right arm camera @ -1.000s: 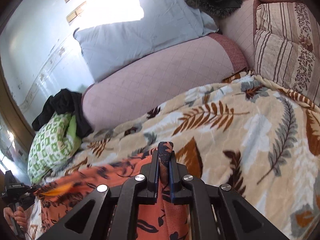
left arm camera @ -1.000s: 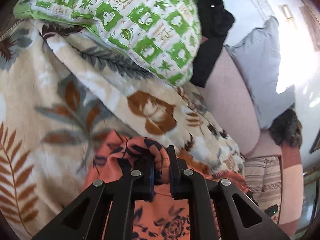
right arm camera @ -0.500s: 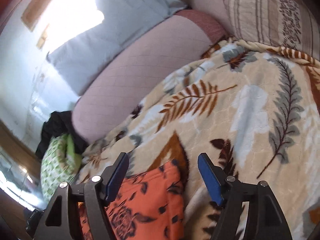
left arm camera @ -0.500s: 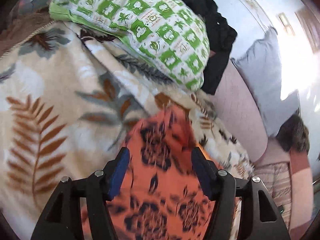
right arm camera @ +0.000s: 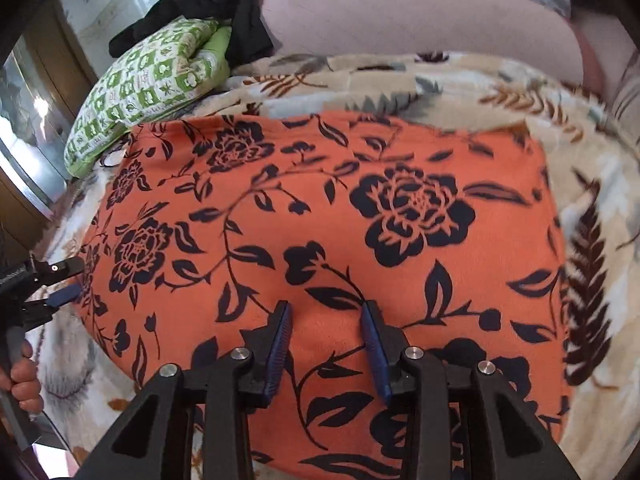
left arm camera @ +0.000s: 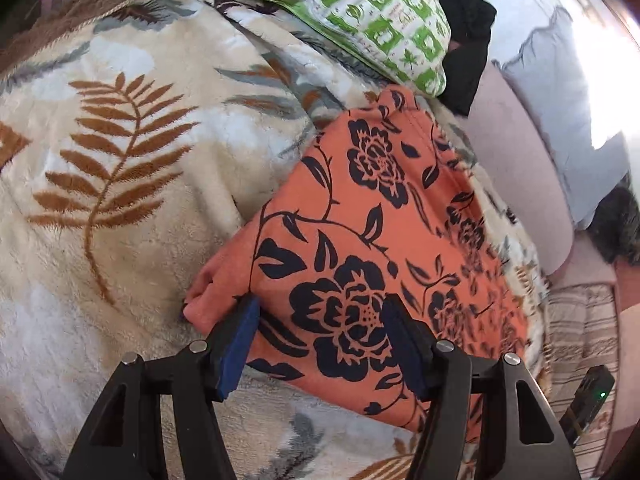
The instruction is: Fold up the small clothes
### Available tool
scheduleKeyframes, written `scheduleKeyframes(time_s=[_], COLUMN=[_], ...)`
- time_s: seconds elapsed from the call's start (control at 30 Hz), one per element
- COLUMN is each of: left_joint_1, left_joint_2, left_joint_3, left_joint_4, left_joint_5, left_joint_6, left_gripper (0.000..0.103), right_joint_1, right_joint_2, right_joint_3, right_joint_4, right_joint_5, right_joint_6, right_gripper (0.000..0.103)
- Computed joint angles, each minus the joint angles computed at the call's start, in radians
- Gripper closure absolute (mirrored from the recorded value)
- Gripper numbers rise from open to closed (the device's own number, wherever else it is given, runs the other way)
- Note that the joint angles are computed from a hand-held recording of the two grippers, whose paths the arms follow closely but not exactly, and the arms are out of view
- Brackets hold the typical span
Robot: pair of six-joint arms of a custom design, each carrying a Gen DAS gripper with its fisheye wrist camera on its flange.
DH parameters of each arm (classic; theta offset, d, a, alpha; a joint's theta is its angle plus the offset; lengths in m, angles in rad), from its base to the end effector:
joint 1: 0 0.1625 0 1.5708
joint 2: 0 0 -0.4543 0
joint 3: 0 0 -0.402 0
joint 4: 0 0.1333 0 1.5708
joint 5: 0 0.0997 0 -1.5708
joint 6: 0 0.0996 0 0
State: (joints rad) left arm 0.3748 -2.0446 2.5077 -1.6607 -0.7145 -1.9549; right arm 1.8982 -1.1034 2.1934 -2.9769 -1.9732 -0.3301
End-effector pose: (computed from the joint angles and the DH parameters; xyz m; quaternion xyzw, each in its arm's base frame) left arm -0.1297 -0.2751 0.2901 -0.2596 0.8589 -0.4088 0.1669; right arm 0.2545 -0.4562 0.1555 0.2826 -0.9260 0.1540 0.1976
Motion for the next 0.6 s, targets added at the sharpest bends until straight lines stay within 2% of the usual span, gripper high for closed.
scheduleKeyframes(time_s=[0.03, 0.1, 0.2, 0.23, 0.3, 0.33, 0.37, 0.47, 0.5, 0.6], left_joint_1=[-0.002, 0.001, 0.013, 0.024, 0.049, 0.056, 0.062, 0.069, 0.066, 0.072], left_joint_2=[-0.005, -0.003, 0.026, 0.030, 0.037, 0.036, 0.036, 0.032, 0.027, -0.008], left_joint_3=[-0.002, -0.005, -0.016, -0.016, -0.017, -0.016, -0.016, -0.016, -0.014, 0.005], left_joint_4=[0.003, 0.000, -0.018, -0.033, -0.070, -0.083, -0.091, -0.100, -0.101, -0.145], left_joint_5=[0.005, -0.007, -0.020, -0.025, -0.029, -0.025, -0.022, -0.026, -0.028, -0.032], left_joint_6=[0.002, 0.032, 0.066, 0.081, 0.117, 0.128, 0.139, 0.150, 0.157, 0.184], left_gripper=[0.038, 0.038, 0.038, 0.038, 0.038, 0.038, 0.038, 0.038, 0.038, 0.038], right_joint_1=[0.014, 0.052, 0.082, 0.093, 0.119, 0.130, 0.133, 0.151, 0.157, 0.169], right_joint_2=[0.010, 0.064, 0.207, 0.282, 0.395, 0.464, 0.505, 0.543, 0.540, 0.513], right_joint_3=[-0.022, -0.098, -0.284, -0.362, -0.463, -0.524, -0.564, -0.629, -0.635, -0.625], right_joint_4=[0.002, 0.055, 0.260, 0.313, 0.360, 0.347, 0.331, 0.278, 0.266, 0.263], right_joint_5=[0.047, 0.086, 0.171, 0.161, 0.087, 0.021, -0.004, -0.015, 0.008, 0.144], right_joint_6=[0.002, 0.015, 0.081, 0.112, 0.157, 0.161, 0.161, 0.164, 0.154, 0.126], right_gripper=[0.065, 0.064, 0.064, 0.064, 0.064, 0.064, 0.064, 0.064, 0.064, 0.064])
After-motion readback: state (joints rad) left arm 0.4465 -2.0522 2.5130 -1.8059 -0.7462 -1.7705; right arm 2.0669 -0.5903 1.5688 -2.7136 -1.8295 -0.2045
